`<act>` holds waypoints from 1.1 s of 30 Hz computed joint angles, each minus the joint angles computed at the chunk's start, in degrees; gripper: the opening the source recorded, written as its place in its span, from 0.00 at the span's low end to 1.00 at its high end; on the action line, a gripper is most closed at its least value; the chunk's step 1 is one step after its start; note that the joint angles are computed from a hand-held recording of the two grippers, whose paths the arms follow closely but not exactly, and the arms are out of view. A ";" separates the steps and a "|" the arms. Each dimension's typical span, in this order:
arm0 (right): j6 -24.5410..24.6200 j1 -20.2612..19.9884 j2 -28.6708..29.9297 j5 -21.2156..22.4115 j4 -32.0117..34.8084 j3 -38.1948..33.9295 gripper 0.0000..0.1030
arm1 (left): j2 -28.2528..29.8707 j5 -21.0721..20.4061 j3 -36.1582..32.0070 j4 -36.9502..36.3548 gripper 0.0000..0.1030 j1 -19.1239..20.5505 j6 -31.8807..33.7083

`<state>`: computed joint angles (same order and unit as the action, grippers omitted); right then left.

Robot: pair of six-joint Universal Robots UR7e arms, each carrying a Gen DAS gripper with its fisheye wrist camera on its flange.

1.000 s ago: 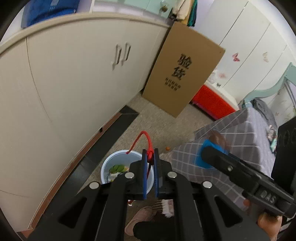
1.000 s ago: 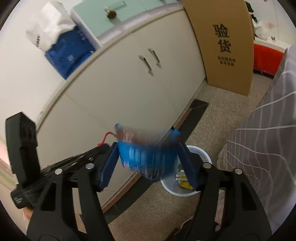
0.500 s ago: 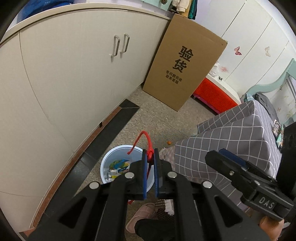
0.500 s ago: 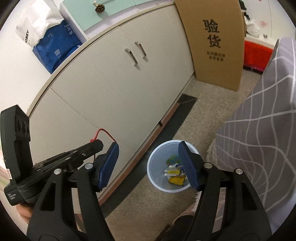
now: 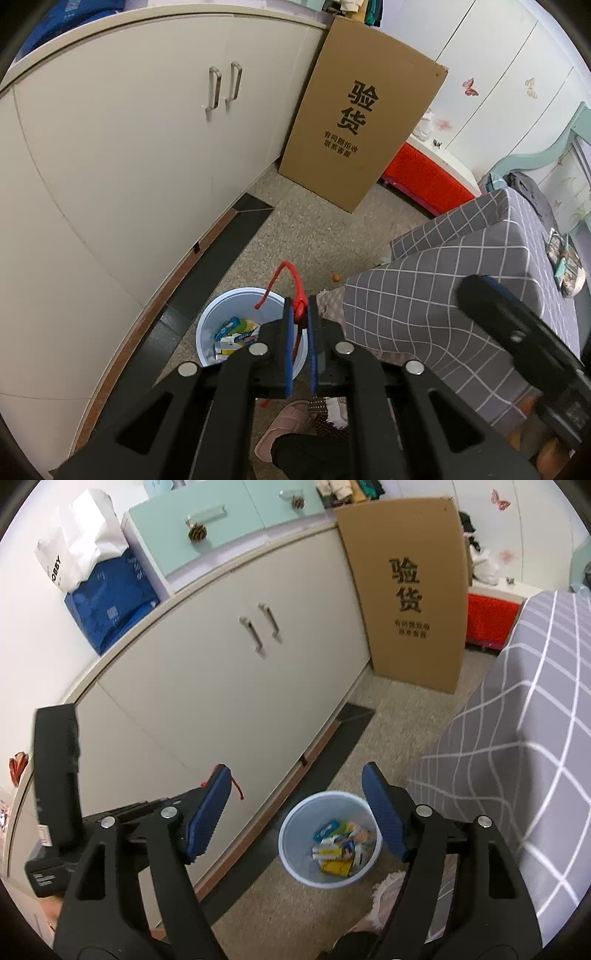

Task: Collect trash

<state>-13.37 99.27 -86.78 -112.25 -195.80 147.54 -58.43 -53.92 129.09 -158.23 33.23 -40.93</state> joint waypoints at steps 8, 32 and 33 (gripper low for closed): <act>0.40 -0.02 0.42 -0.77 -4.78 0.54 0.73 | 2.18 3.21 -1.88 -0.15 0.63 -0.43 0.05; 2.57 3.92 -22.51 -1.50 5.24 4.52 0.74 | -6.34 11.84 0.32 8.96 0.65 -16.83 -12.09; 2.46 3.66 -24.40 -1.42 6.31 4.73 0.74 | -6.05 11.89 -0.01 9.01 0.65 -17.51 -12.06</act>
